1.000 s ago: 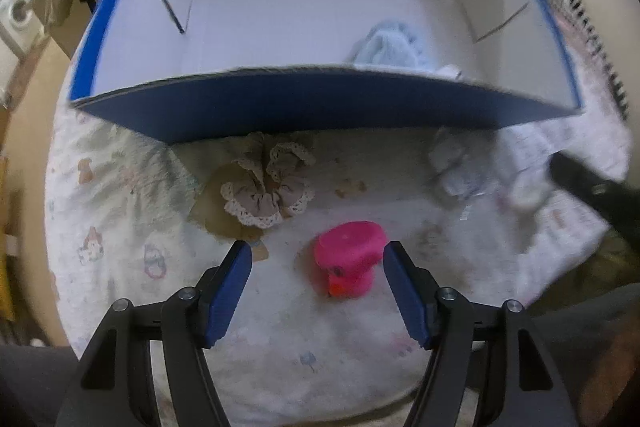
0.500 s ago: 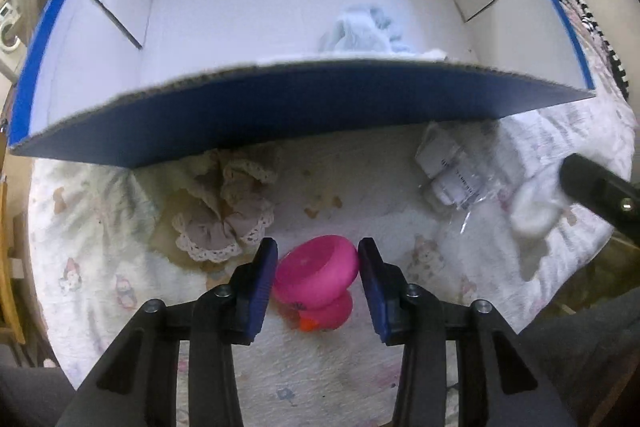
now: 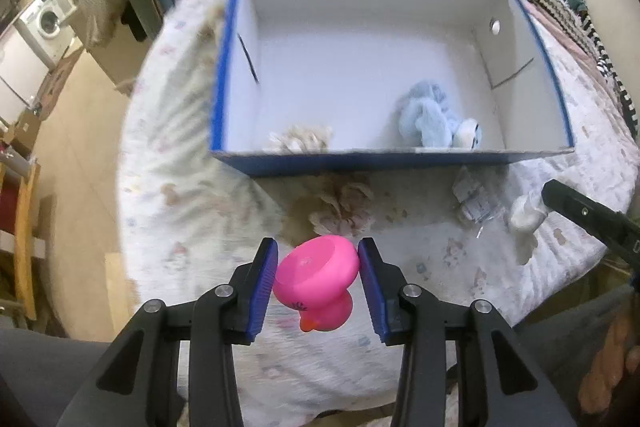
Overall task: Organize soft objects
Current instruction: 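Lower the pink duck and white sock into the box and open both grippers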
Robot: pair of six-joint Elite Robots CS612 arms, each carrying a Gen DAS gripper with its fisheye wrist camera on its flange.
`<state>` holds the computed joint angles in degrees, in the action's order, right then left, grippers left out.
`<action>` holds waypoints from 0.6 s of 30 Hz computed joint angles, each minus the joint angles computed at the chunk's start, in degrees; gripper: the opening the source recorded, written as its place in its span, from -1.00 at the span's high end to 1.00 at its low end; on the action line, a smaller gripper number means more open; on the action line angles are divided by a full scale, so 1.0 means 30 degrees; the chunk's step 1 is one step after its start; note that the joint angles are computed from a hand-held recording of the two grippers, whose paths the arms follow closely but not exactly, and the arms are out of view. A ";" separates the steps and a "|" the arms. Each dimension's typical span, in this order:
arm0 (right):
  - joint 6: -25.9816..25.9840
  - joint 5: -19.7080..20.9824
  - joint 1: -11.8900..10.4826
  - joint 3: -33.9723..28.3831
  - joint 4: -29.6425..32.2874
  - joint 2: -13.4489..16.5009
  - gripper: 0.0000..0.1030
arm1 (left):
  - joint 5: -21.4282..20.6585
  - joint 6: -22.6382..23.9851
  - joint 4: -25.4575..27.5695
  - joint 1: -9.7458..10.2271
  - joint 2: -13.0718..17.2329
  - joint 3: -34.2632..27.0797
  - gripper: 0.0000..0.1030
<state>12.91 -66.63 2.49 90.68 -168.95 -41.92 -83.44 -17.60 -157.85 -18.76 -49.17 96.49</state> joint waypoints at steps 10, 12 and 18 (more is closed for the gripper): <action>-0.0119 0.0548 -0.0033 -0.0545 -0.0623 -0.0617 0.84 | 0.1024 0.0564 -0.1102 0.0119 -0.0139 -0.0909 0.26; -0.0205 0.0477 -0.0034 -0.0820 -0.0589 -0.0603 0.84 | 0.1072 0.0468 -0.0937 0.0150 -0.0008 -0.1270 0.26; -0.0148 0.0387 -0.0056 -0.1990 0.0236 -0.0121 0.84 | 0.0685 0.0505 0.0000 0.0304 0.0802 -0.2660 0.26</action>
